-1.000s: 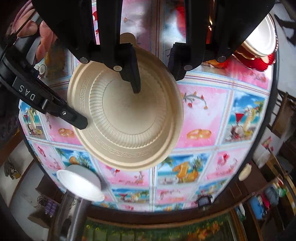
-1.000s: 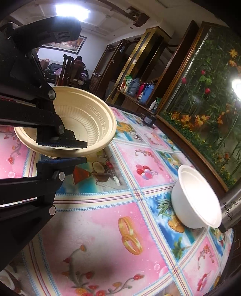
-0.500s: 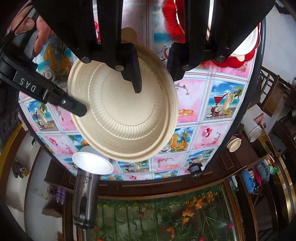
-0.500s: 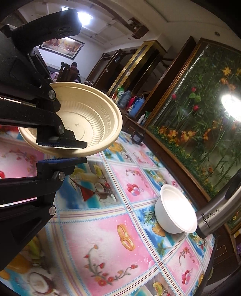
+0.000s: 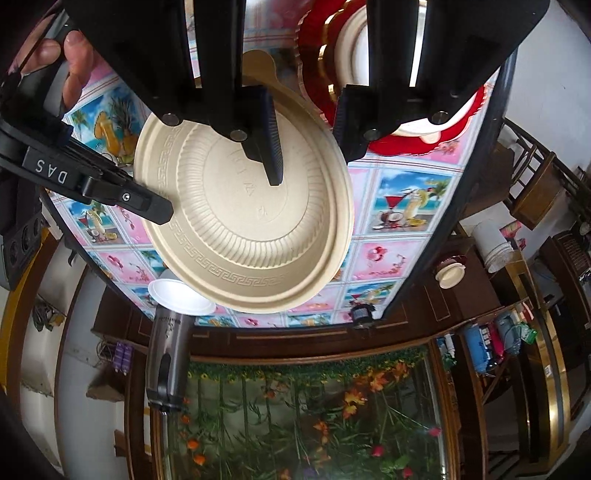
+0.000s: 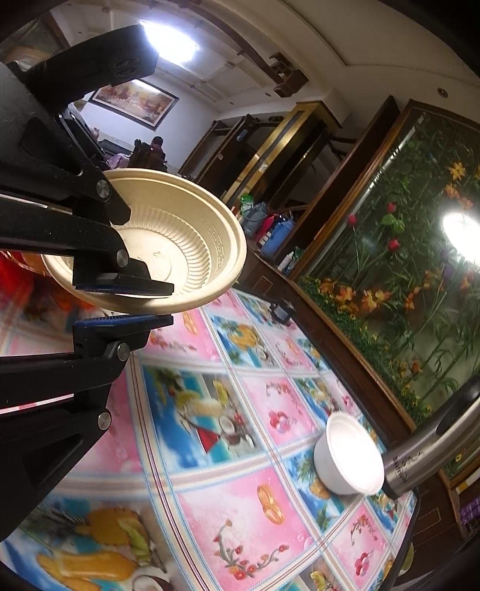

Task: Organize plates and bowls
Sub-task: 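Lift the beige strainer bowl with both grippers toward the red plate stack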

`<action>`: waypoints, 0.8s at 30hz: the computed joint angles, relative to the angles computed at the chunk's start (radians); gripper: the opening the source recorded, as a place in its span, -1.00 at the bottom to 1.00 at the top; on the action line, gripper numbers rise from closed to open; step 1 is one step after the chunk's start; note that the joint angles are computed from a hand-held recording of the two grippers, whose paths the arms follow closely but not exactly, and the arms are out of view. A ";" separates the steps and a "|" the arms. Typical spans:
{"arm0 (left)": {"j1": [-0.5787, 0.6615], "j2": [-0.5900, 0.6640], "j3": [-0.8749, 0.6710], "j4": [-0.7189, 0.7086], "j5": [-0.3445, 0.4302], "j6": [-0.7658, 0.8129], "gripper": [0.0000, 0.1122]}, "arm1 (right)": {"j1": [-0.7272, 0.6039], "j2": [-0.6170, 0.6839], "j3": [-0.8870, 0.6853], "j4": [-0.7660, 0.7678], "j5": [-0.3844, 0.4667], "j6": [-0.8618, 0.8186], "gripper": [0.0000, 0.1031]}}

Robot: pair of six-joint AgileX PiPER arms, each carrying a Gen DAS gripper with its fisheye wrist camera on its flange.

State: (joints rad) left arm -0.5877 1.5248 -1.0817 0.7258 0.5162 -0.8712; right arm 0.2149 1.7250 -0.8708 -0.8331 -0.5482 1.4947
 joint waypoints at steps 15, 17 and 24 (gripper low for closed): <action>0.118 -0.161 0.192 0.096 -0.090 -0.095 -0.59 | 0.213 -0.023 -0.074 0.111 0.146 -0.085 -0.82; 0.134 -0.167 0.201 0.084 -0.100 -0.083 -0.59 | 0.228 -0.017 -0.082 0.120 0.154 -0.090 -0.82; 0.181 -0.189 0.240 0.079 -0.127 -0.079 -0.59 | 0.271 0.008 -0.118 0.099 0.177 -0.063 -0.82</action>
